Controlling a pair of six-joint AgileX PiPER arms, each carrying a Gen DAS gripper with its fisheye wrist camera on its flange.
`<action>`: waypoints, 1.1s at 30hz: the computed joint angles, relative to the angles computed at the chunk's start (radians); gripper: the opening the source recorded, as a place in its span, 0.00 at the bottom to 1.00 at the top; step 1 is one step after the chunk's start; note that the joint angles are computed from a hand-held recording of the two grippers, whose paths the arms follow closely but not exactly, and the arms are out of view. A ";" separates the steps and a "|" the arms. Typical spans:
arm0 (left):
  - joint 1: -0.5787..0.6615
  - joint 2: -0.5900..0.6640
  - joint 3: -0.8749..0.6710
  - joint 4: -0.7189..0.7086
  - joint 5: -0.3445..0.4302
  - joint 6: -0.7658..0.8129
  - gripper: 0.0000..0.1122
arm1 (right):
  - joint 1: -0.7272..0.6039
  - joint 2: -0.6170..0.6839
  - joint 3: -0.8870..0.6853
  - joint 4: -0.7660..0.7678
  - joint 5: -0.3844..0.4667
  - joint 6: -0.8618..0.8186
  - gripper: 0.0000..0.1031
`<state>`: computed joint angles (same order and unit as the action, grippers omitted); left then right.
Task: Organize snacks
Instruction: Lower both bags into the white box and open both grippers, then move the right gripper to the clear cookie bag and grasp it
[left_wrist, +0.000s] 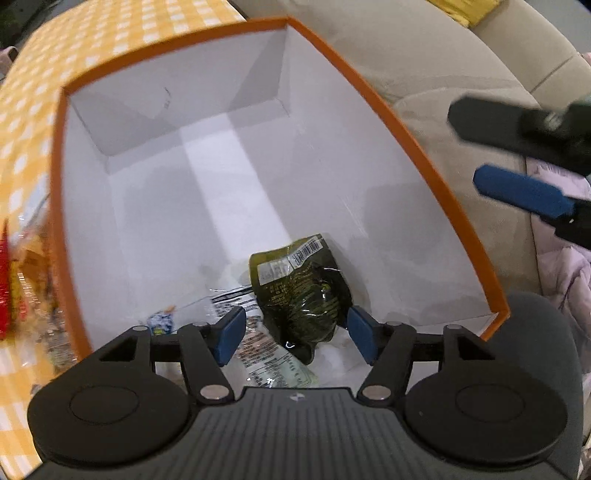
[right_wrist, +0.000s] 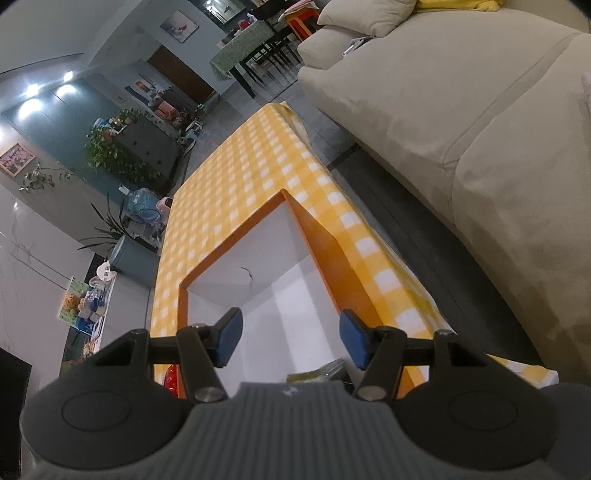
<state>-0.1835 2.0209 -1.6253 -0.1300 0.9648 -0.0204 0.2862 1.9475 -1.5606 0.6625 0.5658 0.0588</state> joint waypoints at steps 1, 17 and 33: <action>0.004 -0.015 0.003 -0.003 0.007 0.000 0.66 | 0.001 0.001 -0.003 -0.013 0.002 0.012 0.56; 0.204 -0.398 0.209 0.049 0.003 -0.231 0.69 | 0.081 0.072 -0.148 -0.234 0.127 0.085 0.61; 0.519 -0.575 0.469 0.074 -0.243 -0.118 0.72 | 0.387 0.090 -0.294 -0.330 0.096 -0.028 0.51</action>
